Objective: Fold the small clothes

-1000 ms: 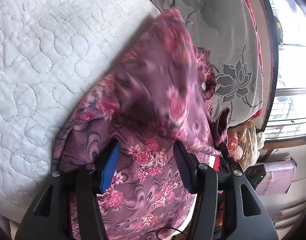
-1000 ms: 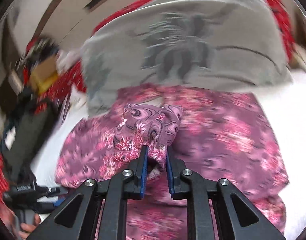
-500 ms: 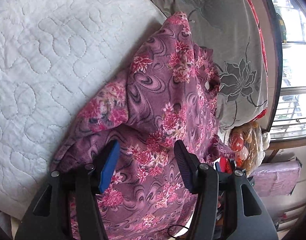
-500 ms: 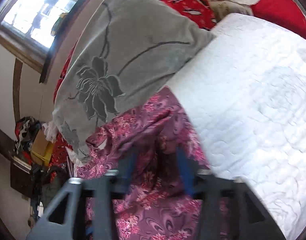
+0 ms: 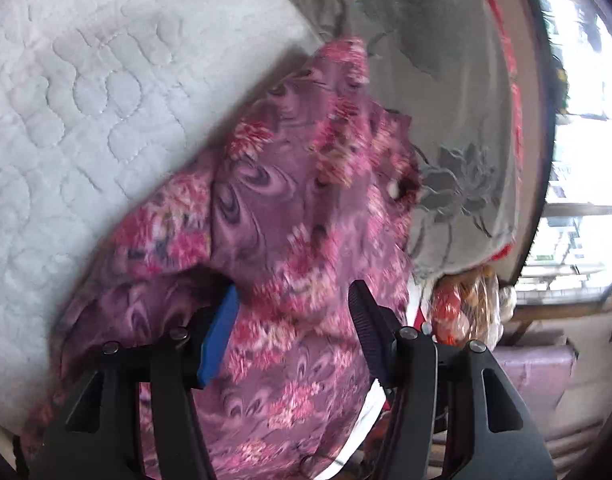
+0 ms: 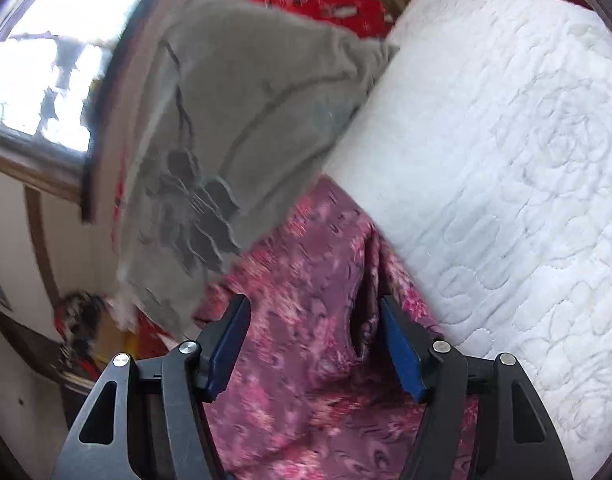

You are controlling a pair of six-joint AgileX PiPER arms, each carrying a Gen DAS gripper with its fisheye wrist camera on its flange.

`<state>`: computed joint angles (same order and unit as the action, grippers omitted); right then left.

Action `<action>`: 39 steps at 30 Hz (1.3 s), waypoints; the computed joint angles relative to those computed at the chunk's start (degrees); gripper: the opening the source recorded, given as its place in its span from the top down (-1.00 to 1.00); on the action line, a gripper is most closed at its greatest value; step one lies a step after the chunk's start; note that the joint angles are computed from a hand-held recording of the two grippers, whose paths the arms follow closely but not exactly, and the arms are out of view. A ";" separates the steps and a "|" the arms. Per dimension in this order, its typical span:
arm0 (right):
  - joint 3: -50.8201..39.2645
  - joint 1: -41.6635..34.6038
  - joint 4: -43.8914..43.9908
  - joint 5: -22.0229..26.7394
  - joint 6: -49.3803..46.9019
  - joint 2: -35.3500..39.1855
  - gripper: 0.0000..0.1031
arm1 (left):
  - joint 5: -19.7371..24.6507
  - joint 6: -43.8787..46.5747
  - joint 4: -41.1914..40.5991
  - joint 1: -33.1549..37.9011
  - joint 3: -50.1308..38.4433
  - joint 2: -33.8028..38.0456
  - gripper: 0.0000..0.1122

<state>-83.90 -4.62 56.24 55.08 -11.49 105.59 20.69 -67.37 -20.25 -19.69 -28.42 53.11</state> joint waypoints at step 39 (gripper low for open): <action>-18.91 11.34 -23.18 4.34 -1.25 8.51 0.63 | 29.55 13.97 21.19 3.27 -33.31 27.64 0.04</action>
